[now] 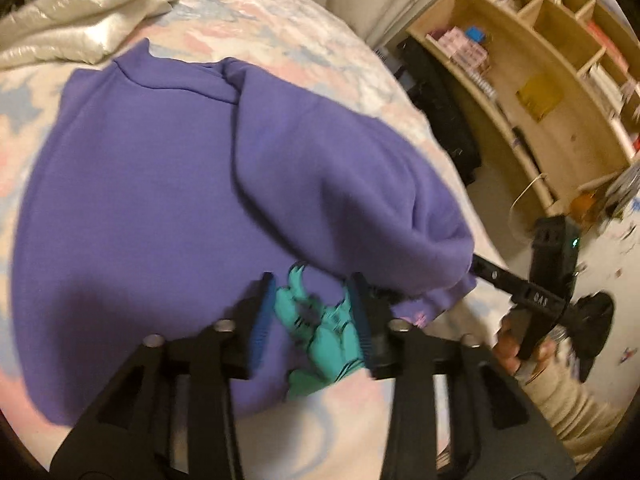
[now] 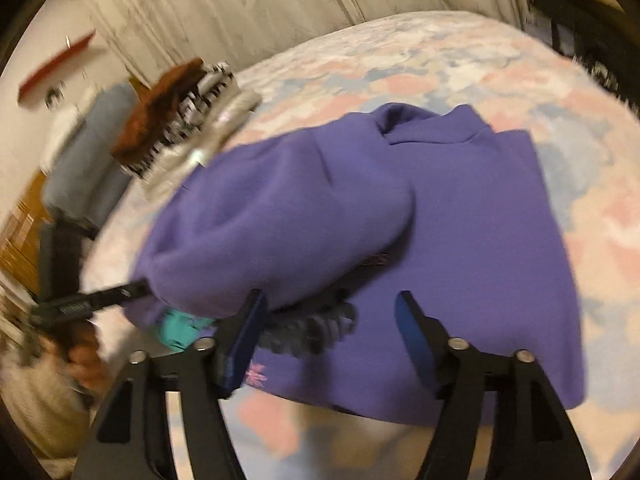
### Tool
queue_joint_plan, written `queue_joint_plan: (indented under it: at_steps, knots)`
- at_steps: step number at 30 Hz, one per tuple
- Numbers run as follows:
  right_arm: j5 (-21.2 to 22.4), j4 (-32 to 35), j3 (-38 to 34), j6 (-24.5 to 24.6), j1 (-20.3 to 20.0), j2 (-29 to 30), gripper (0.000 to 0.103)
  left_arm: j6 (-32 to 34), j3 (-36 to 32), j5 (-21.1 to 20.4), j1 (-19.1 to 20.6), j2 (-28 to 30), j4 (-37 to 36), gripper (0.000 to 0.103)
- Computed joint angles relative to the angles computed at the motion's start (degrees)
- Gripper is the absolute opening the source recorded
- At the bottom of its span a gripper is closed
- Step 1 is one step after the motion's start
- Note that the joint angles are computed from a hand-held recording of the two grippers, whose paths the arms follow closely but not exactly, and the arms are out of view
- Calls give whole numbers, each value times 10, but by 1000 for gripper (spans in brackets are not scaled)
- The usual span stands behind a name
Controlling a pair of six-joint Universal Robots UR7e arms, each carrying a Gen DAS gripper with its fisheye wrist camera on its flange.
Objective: Fold large clothes
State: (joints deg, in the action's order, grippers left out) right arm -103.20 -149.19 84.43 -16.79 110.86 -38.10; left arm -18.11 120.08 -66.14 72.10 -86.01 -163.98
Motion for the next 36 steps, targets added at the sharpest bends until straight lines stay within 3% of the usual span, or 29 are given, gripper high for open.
queue_joint_plan:
  at_steps: [2, 7, 12, 13, 14, 15, 16, 17, 20, 23, 28, 31, 34, 36]
  knots:
    - [24, 5, -3, 17, -7, -1, 82, -8, -6, -23, 14, 13, -22, 41]
    - [57, 35, -57, 47, -19, 33, 82, -1, -32, -64, 38, 54, -63, 41]
    - [64, 31, -109, 38, -15, 82, 82, 1, -51, -97, 49, 86, -108, 41]
    - [70, 26, -110, 39, -15, 85, 80, -4, -55, -100, 50, 92, -119, 41]
    - [77, 28, -119, 40, -16, 92, 68, -12, -57, -97, 49, 98, -133, 40]
    - [84, 38, -134, 43, -15, 101, 58, -21, -57, -82, 44, 102, -143, 30]
    - [85, 50, -142, 52, -14, 106, 40, -31, -57, -65, 38, 103, -150, 14]
    - [74, 56, -158, 59, -10, 117, 36, -49, -58, -27, 26, 103, -142, 10]
    - [19, 75, -177, 84, 6, 127, 24, -128, -73, 96, -15, 91, -34, 4]
    - [-10, 109, -173, 127, 16, 115, 20, -208, -89, 165, -47, 74, 96, 4]
    - [-57, 151, -143, 177, 22, 100, 19, -322, -112, 177, -57, 64, 282, 4]
    - [-72, 123, -111, 167, 17, 96, 19, -334, -108, 165, -44, 76, 282, 4]
    - [-70, 110, -103, 153, 19, 93, 20, -317, -106, 177, -51, 79, 275, 5]
    - [-78, 106, -100, 136, 25, 90, 26, -303, -101, 191, -60, 78, 272, 7]
